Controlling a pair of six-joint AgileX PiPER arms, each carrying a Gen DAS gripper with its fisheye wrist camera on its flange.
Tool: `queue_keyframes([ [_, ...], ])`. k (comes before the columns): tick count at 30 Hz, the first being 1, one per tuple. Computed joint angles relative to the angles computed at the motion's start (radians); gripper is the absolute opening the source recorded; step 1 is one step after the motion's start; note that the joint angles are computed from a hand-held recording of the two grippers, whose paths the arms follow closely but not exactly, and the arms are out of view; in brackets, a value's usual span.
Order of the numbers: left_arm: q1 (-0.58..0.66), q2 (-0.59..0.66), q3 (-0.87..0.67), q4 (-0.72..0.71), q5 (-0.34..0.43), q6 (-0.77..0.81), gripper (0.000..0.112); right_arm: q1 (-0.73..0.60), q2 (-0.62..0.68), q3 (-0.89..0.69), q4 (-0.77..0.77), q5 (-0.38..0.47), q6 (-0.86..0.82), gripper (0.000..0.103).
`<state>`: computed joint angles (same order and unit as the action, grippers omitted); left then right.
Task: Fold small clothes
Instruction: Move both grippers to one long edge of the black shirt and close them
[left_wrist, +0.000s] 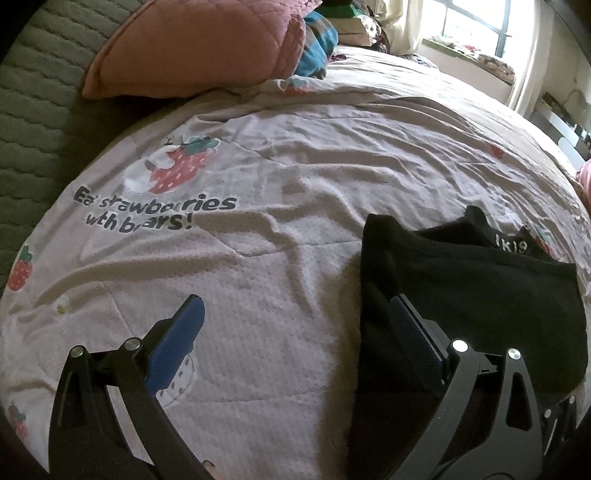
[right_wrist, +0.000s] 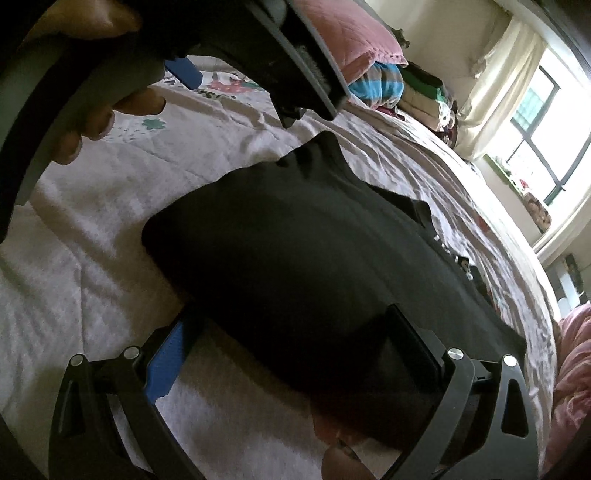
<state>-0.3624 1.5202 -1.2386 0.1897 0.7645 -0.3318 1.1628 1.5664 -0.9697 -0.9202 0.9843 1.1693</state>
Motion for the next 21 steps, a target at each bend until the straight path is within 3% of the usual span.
queue_keyframes([
  [11,0.037,0.030,-0.016,-0.066,-0.019,0.054,0.093,-0.041,0.095,-0.065,-0.096,0.001,0.022,0.096],
  [19,0.073,0.042,-0.017,-0.192,-0.025,0.138,0.093,-0.023,-0.008,0.021,-0.193,-0.032,0.154,0.031],
  [21,0.086,0.041,-0.016,-0.263,-0.023,0.184,0.093,-0.015,-0.040,0.045,-0.213,-0.039,0.174,0.025],
])
